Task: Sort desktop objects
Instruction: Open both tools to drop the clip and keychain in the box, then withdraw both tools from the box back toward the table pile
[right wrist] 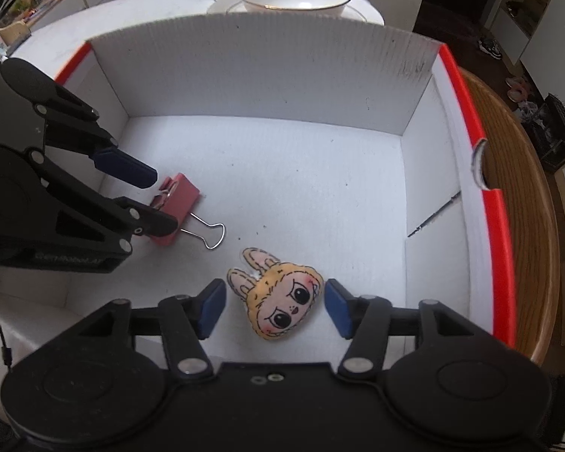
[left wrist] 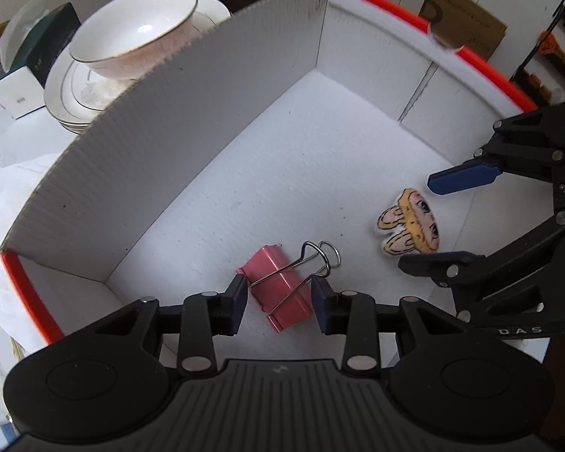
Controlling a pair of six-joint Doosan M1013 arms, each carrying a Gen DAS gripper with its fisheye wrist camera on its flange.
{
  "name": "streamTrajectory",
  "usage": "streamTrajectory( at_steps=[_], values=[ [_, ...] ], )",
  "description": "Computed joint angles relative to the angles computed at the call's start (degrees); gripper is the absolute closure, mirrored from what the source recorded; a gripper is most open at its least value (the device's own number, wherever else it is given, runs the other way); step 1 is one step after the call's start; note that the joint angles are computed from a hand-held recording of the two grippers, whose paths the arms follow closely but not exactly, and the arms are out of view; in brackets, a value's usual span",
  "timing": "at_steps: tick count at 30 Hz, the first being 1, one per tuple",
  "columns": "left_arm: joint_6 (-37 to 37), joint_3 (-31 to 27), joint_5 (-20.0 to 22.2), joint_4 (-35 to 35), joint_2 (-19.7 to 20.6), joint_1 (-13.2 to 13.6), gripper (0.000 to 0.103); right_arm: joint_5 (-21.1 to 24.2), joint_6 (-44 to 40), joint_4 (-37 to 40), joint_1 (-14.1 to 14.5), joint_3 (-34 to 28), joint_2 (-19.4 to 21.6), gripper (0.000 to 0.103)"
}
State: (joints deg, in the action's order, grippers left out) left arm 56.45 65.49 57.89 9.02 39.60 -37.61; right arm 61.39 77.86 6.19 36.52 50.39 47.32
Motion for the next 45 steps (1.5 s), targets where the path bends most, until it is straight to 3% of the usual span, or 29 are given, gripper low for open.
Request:
streamTrajectory(
  at_steps=[14,25,28,36,41,43,45],
  values=[
    [-10.9,7.2,-11.6,9.4,-6.2,-2.6,0.068,-8.9,-5.7,8.8,-0.8,8.3,-7.0,0.038],
    [-26.9,14.3,-14.8,22.4,-11.9,-6.0,0.067,-14.6,-7.9,14.8,0.1,12.9,-10.5,0.035],
    [-31.4,17.0,-15.5,25.6,-13.7,-6.6,0.052,-15.3,-7.4,15.3,0.7,13.7,-11.1,0.034],
    [-42.7,25.8,-16.7,33.9,-19.6,-8.6,0.037,-21.2,-7.5,17.4,3.0,17.6,-13.2,0.028],
    [-48.1,31.3,-14.7,39.0,-23.4,-10.1,0.037,-27.4,-6.8,17.9,5.3,20.2,-14.4,0.026],
    [-50.2,33.5,-13.5,40.9,-24.9,-10.8,0.025,-29.7,-6.6,17.7,6.4,21.0,-14.7,0.025],
    [-53.1,36.0,-12.7,42.9,-26.6,-11.4,0.021,-31.3,-6.2,17.5,7.5,21.5,-14.8,0.025]
  ],
)
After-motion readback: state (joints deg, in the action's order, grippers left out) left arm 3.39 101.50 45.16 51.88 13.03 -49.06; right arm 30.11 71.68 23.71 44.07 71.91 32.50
